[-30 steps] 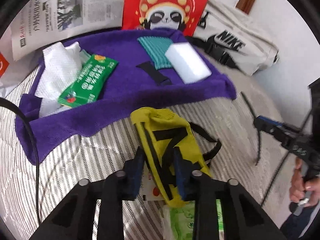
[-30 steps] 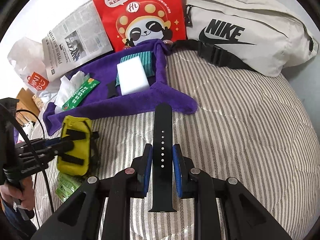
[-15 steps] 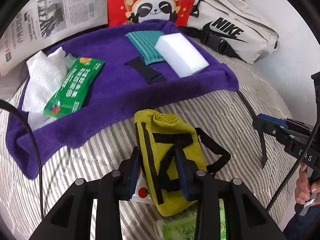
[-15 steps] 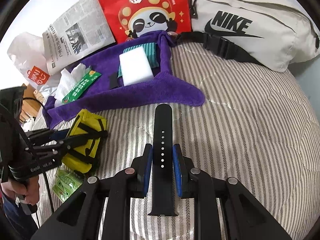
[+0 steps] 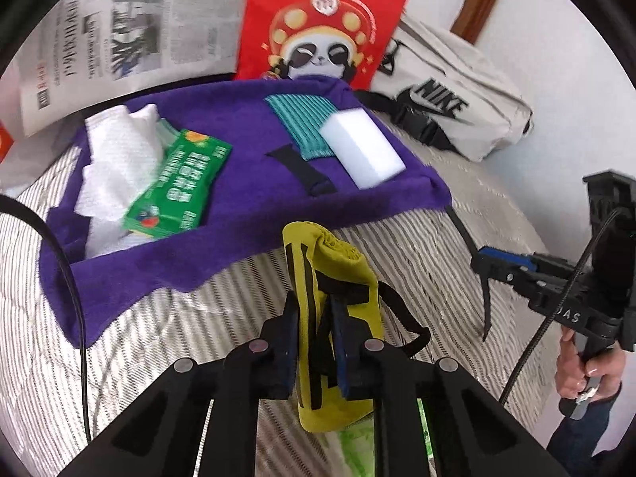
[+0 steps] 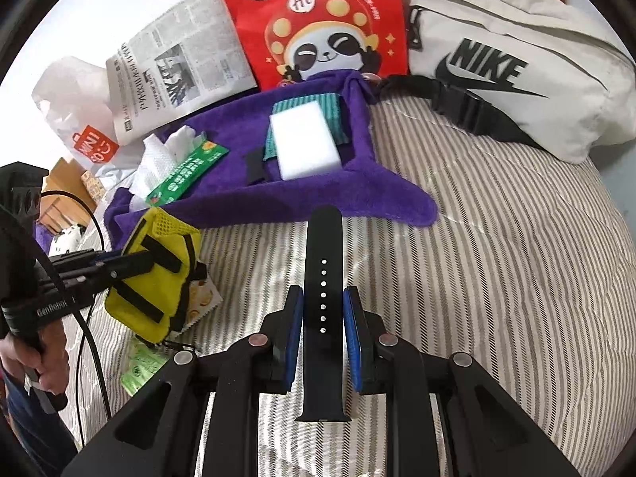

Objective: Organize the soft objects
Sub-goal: 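Lift the yellow waist bag off the bed with the left gripper, then carry the yellow bag to the towel with the left gripper while the right lowers the strap onto it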

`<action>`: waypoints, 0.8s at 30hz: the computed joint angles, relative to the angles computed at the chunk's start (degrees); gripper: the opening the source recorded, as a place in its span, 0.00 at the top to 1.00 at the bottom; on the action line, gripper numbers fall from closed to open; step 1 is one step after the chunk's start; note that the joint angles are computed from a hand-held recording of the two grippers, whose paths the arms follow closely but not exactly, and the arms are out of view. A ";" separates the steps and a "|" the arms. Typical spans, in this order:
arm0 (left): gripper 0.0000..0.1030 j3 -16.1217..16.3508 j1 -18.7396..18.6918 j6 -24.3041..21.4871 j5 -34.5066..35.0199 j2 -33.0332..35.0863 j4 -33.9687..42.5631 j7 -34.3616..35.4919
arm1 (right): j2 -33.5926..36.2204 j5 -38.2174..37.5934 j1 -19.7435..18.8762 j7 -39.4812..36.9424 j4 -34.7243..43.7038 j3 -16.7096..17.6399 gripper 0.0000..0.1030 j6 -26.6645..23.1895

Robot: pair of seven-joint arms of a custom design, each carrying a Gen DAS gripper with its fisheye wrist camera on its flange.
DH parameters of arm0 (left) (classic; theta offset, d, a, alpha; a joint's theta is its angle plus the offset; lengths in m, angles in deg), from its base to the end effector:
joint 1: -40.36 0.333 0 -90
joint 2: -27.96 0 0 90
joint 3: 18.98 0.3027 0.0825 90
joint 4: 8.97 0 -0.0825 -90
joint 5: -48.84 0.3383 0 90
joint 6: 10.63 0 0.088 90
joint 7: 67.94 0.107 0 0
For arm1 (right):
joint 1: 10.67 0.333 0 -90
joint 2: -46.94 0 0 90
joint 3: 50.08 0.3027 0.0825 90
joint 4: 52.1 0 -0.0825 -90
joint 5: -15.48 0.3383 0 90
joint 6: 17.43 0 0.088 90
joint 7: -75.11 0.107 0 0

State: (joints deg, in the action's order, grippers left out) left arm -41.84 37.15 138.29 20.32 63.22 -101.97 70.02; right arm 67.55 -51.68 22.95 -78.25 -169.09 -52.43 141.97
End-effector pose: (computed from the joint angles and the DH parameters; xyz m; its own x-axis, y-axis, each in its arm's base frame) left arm 0.6316 -0.2454 0.3402 -0.7431 -0.6278 0.2318 -0.6289 0.5366 -0.5627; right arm 0.4686 0.3341 0.3075 -0.3328 -0.9073 -0.2570 -0.7038 0.4203 -0.5727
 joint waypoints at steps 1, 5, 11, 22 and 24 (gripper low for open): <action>0.86 -0.19 0.44 -0.18 -0.43 0.00 0.17 0.10 | 0.17 0.87 -0.18 -1.32 0.41 0.30 0.80 -0.35; 0.86 -0.40 2.05 -0.92 -2.07 0.04 1.30 0.66 | 0.60 2.39 -0.14 -4.36 1.55 0.33 0.80 -0.43; 0.86 -0.34 3.81 -1.64 -4.22 0.19 2.98 1.26 | 1.44 5.47 0.03 -10.09 4.27 0.26 0.80 -0.93; 0.86 -0.14 5.25 -3.25 -7.59 0.74 6.64 1.90 | 4.01 12.00 0.58 -21.36 9.97 -1.20 0.80 1.52; 0.86 -0.01 5.08 -3.33 -7.86 1.03 7.64 1.57 | 4.58 13.47 0.70 -23.68 11.04 -1.60 0.80 2.08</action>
State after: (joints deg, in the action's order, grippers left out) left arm -41.84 42.23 134.96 12.47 64.25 -94.33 71.60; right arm 72.14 -38.21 23.65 -101.93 -158.05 -54.03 144.05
